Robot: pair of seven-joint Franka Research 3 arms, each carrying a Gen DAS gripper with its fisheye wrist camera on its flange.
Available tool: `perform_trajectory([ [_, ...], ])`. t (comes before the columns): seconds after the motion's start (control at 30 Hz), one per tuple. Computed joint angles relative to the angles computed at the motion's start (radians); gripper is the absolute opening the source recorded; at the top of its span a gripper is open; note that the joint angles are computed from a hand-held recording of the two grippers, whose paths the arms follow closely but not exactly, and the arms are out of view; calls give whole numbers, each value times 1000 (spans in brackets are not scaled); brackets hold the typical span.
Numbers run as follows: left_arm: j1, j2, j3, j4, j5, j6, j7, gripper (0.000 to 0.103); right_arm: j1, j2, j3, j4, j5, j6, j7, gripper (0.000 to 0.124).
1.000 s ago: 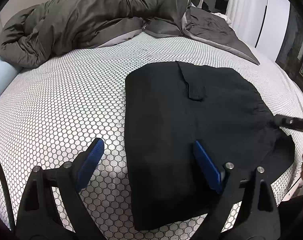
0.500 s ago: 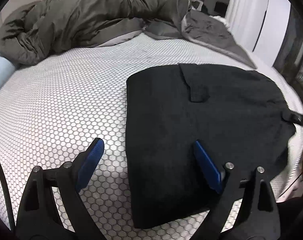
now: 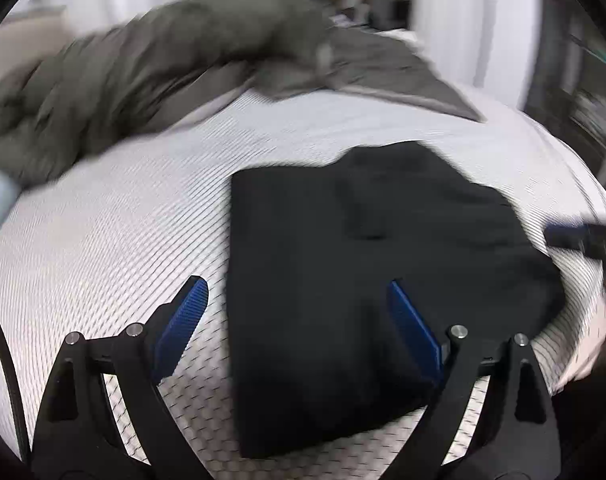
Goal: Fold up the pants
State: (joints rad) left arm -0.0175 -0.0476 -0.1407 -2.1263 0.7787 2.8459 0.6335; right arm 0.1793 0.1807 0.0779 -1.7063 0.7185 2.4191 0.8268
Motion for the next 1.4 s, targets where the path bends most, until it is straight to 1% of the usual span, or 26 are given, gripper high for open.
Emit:
perform_trajectory([
  [0.07,-12,19,-5,9,-20,38,67,90,0,-22,26,-18,93,47,-99,39],
  [0.13,-30,52,-7,15,-135,80,209,90,11,-9,36,-3,136,35,-142,39],
  [0.2,-33,93,-31,31,-267,81,381,90,41,30,39,31,76,9,-112,39],
  [0.23,-56,107,-16,45,-250,53,396,90,63,67,37,60,9,4,-76,39],
  [0.27,-67,119,-8,55,-198,30,378,90,78,88,35,75,-41,1,-48,39],
  [0.33,-74,118,-3,37,-182,34,401,91,120,149,11,121,-214,-14,39,39],
  [0.37,-72,111,-3,23,-203,41,426,91,138,151,3,102,-279,31,38,39],
  [0.4,-70,100,-2,7,-218,51,440,91,134,131,9,61,-301,84,-2,39],
  [0.47,-66,79,0,-19,-244,51,463,93,140,89,1,-3,-371,156,-13,39],
  [0.53,-60,56,2,-45,-275,50,487,93,110,70,16,-23,-342,147,-50,39],
  [0.6,-55,39,3,-52,-267,23,470,97,91,48,18,-42,-323,142,-73,39],
  [0.67,-49,16,8,-66,-322,21,499,96,63,26,22,-52,-275,108,-117,40],
  [0.73,-39,-10,9,-83,-321,52,483,96,46,19,28,-34,-207,61,-138,44],
  [0.77,-34,-25,11,-97,-324,81,476,96,26,8,31,-31,-139,41,-168,46],
  [0.8,-28,-33,13,-105,-330,115,465,96,16,5,30,-21,-91,34,-180,50],
  [0.87,-24,-15,15,-84,-367,136,464,96,19,36,29,27,-35,52,-143,53],
  [0.93,-29,26,11,-33,-394,106,496,96,39,84,25,88,-68,73,-86,53],
  [1.0,-34,81,6,35,-356,55,500,96,72,145,22,165,-150,90,-25,53],
  [1.07,-45,122,2,80,-345,-14,520,97,103,207,13,241,-248,61,33,52],
  [1.1,-48,135,6,91,-329,-31,519,97,129,249,-10,296,-337,9,90,39],
  [1.13,-47,135,9,84,-327,-19,526,97,151,277,-33,327,-410,-15,144,27],
  [1.17,-47,128,9,74,-329,-11,531,97,163,304,-51,357,-465,-30,194,25],
  [1.27,-38,91,8,29,-385,-5,571,97,116,306,-17,380,-436,-62,203,24],
  [1.33,-37,51,15,-7,-341,-9,505,97,92,268,-1,336,-416,-43,173,26],
  [1.37,-35,32,15,-20,-316,-10,466,97,84,227,4,282,-400,-9,164,28],
  [1.4,-33,13,13,-36,-312,12,452,97,75,195,14,239,-377,11,148,29],
])
